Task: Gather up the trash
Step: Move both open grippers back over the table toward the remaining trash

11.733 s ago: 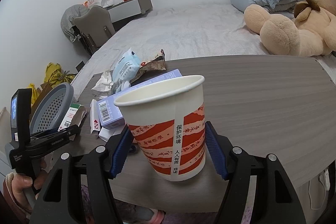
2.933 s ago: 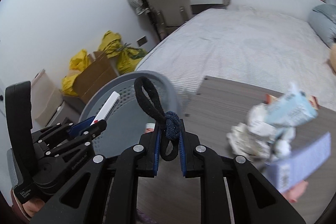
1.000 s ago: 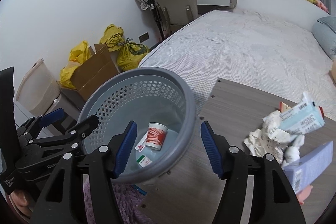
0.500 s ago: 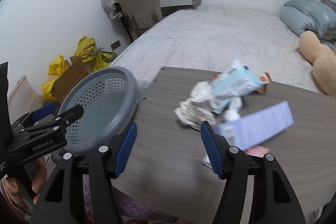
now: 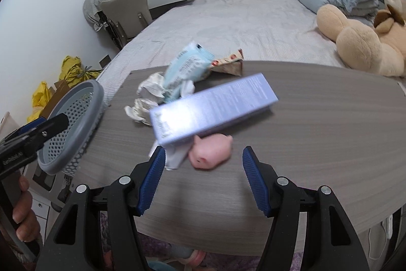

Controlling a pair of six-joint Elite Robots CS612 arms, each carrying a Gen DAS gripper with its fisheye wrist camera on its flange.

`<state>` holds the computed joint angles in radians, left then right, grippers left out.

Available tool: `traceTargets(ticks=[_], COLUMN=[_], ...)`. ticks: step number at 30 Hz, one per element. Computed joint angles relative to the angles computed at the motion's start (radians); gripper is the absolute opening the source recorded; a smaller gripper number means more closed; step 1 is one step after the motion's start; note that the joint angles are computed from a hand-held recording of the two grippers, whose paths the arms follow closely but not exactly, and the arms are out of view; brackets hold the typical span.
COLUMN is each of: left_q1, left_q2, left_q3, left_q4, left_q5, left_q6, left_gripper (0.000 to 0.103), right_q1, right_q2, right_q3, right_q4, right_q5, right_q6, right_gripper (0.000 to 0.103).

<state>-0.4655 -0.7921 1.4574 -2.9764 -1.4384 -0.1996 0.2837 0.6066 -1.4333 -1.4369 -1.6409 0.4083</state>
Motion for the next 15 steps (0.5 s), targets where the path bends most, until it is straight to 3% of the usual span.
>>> traceTargets(ticks=[5,15], left_q1=[-0.015,-0.029], left_q2=[0.006,0.014], left_q3=[-0.008,-0.019], left_q4=[0.021,0.048], left_q5=[0.027,0.066], left_q6=[0.004,0.026], left_gripper=[0.097,0.097], right_q1=[-0.013,-0.021], right_q2=[0.025,0.021], right_q3=[-0.013,0.031], right_q4=[0.007,-0.036], right_q5=[0.034,0.055], right_q6=[0.012,0.007], right_gripper=[0.062,0.062])
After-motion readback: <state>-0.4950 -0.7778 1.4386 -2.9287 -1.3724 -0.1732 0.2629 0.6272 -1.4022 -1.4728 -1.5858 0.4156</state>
